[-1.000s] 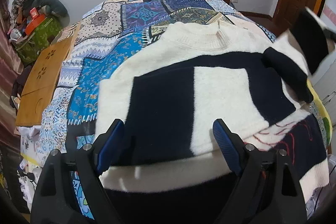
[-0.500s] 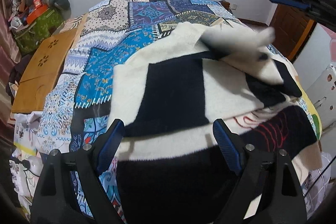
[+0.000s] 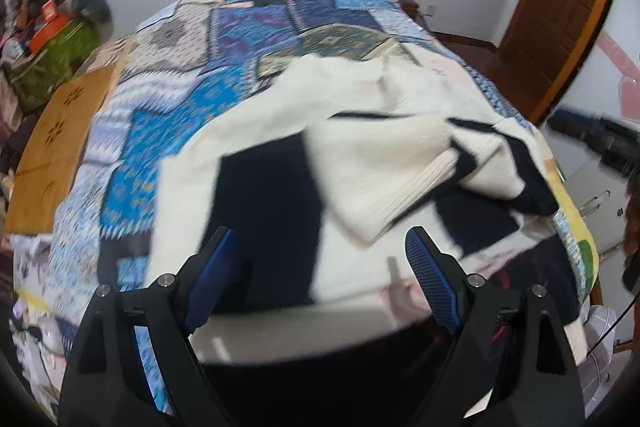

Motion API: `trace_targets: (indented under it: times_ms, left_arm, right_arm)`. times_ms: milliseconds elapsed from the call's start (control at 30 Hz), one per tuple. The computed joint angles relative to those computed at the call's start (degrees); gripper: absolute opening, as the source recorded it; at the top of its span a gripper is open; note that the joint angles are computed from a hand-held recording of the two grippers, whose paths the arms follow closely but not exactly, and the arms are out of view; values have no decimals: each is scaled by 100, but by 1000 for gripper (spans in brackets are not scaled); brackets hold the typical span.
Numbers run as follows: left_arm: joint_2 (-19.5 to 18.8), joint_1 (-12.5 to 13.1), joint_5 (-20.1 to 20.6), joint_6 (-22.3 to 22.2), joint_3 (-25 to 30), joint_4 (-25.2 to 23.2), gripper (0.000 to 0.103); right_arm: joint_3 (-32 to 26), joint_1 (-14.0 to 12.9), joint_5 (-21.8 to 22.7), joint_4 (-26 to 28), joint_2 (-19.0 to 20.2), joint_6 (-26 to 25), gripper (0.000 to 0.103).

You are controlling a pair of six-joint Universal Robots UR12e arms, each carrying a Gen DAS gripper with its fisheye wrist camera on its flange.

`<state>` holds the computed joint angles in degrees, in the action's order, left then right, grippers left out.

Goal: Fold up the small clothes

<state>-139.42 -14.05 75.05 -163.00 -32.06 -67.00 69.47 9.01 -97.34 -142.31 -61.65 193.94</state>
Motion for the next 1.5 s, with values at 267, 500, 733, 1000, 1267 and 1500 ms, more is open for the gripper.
trace_targets:
  times_ms: [267, 500, 733, 1000, 1267, 1500]
  left_arm:
    - [-532, -348, 560, 839, 826, -426, 73]
    - [-647, -338, 588, 688, 967, -296, 9]
    - [-450, -127, 485, 119, 743, 351, 6]
    - [-433, 247, 414, -493, 766, 139, 6]
    - [-128, 373, 153, -423, -48, -161, 12]
    - [39, 507, 349, -562, -331, 38, 26]
  right_arm:
    - [504, -184, 83, 432, -158, 198, 37]
    - [784, -230, 343, 193, -167, 401, 40]
    - [843, -244, 402, 117, -212, 426, 40]
    - [836, -229, 240, 26, -239, 448, 43]
    - [712, -176, 161, 310, -139, 430, 50]
    - [678, -165, 97, 311, -205, 383, 50]
